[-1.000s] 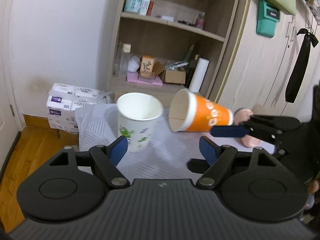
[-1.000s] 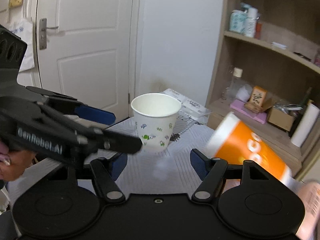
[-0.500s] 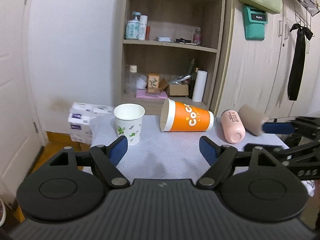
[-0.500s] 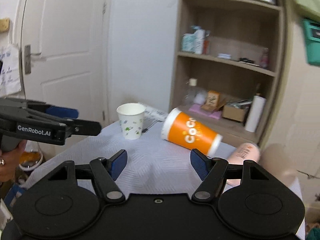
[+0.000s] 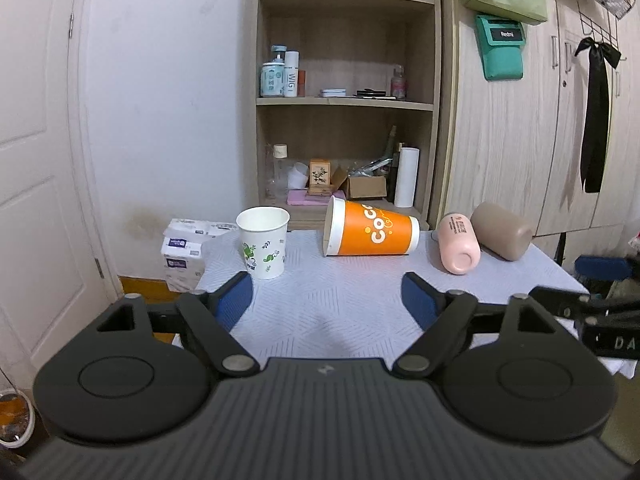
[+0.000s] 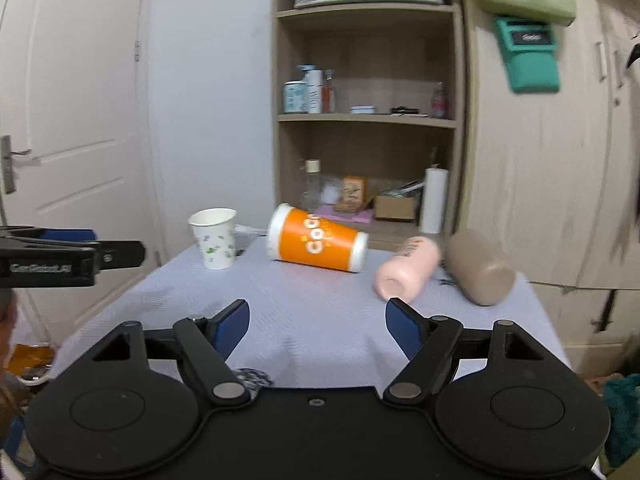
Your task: Flip cup upright
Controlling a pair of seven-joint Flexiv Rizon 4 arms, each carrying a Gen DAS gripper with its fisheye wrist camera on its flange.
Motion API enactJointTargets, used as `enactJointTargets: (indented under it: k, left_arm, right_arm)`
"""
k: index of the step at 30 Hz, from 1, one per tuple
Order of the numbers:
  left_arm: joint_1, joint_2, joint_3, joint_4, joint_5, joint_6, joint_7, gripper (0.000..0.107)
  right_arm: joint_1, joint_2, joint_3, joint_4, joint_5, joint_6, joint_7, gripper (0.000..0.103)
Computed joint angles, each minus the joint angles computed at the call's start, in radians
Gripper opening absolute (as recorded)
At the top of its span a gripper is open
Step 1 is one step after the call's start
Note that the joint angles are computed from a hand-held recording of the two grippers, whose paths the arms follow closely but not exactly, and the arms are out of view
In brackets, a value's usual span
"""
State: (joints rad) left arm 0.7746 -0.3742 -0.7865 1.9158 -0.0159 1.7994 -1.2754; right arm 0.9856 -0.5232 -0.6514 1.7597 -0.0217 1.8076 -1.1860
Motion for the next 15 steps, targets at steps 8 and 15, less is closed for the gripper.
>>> enactJointTargets:
  k: [8,15]
  left_arm:
    - [-0.072,0.018,0.092,0.012,0.000,0.016,-0.039,0.100]
    - [-0.168,0.028,0.206,0.001,-0.040,0.001,-0.038,0.103]
  right_arm:
    - [0.177,-0.066,-0.233,0.026,0.078,-0.007,0.043,0.100]
    - [0.251,-0.105,-0.342,0.041,0.076,-0.057,0.138,0.100]
